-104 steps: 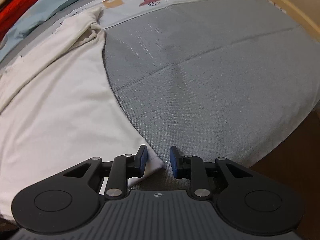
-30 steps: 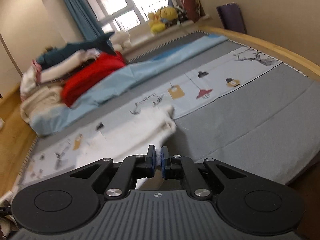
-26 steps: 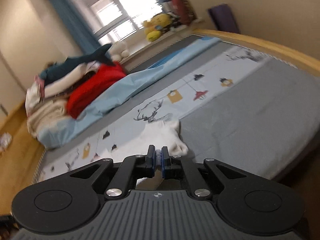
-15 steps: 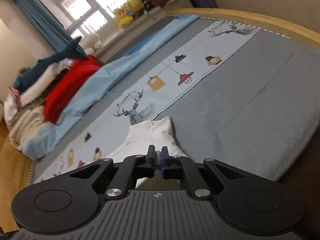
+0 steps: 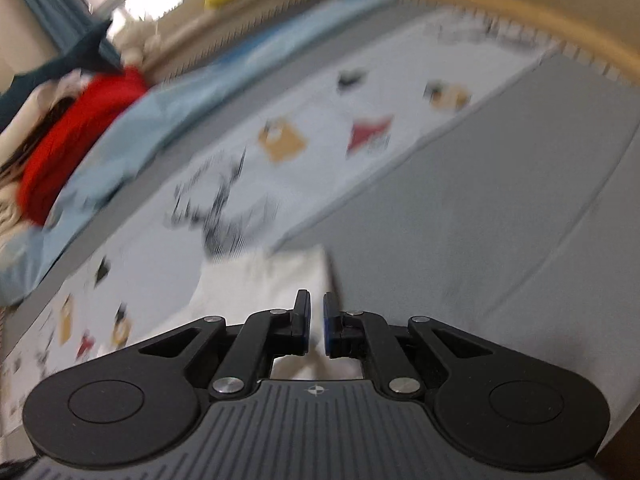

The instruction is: Fold small clothes

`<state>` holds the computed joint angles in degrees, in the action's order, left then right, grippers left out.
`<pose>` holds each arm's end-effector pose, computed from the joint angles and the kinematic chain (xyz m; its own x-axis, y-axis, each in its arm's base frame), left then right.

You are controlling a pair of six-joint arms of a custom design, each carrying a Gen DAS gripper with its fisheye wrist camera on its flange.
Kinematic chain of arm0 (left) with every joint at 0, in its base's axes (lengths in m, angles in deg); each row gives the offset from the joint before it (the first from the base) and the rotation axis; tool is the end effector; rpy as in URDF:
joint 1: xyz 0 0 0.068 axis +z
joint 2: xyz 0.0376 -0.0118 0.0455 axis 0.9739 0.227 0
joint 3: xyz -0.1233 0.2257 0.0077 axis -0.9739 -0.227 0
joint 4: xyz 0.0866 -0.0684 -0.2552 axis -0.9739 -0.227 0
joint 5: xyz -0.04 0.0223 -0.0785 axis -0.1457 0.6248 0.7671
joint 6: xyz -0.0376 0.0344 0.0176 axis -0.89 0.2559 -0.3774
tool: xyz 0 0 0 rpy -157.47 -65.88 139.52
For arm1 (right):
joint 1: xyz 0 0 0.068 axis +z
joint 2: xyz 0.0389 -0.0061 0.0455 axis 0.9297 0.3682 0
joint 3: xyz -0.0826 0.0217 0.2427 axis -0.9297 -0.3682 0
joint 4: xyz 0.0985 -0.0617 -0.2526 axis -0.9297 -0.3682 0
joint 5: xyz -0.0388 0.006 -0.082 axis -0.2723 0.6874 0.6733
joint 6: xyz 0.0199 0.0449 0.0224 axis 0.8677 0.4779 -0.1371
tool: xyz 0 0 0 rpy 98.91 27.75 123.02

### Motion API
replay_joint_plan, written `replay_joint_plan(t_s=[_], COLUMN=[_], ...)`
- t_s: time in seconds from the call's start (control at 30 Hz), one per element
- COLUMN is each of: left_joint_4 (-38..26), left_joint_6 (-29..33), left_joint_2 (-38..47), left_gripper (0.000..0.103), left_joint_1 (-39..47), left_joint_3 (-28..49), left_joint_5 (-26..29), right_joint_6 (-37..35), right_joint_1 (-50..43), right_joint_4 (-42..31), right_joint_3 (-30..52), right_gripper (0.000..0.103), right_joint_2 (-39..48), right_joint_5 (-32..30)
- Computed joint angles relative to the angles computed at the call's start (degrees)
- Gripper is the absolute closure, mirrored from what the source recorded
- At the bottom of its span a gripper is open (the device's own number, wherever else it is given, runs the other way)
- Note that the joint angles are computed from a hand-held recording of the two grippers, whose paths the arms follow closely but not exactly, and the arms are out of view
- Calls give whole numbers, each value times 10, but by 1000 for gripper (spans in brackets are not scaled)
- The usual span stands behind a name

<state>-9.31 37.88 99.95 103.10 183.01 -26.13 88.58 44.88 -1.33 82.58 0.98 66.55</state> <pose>0.3451 0.1514 0.3144 -0.8510 -0.1883 -0.4903 -0.0240 0.9465 -0.3219 0.2820 -0.1140 0.3270 -0.6082 0.5884 -0.5328 0.4720 0.8078 0.3532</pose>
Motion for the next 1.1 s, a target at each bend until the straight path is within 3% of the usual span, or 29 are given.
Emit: replay_joint_plan(t_s=[0.17, 0.27, 0.37, 0.4, 0.47, 0.57, 0.73, 0.87, 1.1], left_joint_4=[-21, -27, -40, -36, -33, -30, -14, -10, -11], left_joint_6=[14, 42, 63, 64, 56, 30, -18, -33, -42], left_joint_2=[-1, -1, 11, 10, 16, 31, 56, 83, 122], left_gripper=[94, 77, 75, 72, 69, 69, 69, 64, 64], left_joint_1=[11, 12, 3, 1, -3, -15, -40, -57, -65], left_joint_3=[-3, -27, -32, -36, -35, -24, -3, 19, 56], left_joint_5=[-4, -23, -53, -55, -53, -62, -67, -81, -68], right_joint_6=[-22, -55, -91, -134, -150, -179, -181, -197, -206], right_joint_1=[-16, -42, -49, -30, -18, 9, 34, 45, 46], right_joint_4=[29, 9, -21, -26, -27, -24, -2, 19, 51], right_joint_3=[-40, -40, -31, -33, -33, -32, -20, -11, 1], right_gripper=[95, 94, 92, 89, 82, 74, 73, 73, 71], right_joint_2=[-17, -1, 17, 18, 18, 29, 65, 99, 133], right_joint_5=[-5, -29, -70, -63, -56, -41, -16, -9, -27])
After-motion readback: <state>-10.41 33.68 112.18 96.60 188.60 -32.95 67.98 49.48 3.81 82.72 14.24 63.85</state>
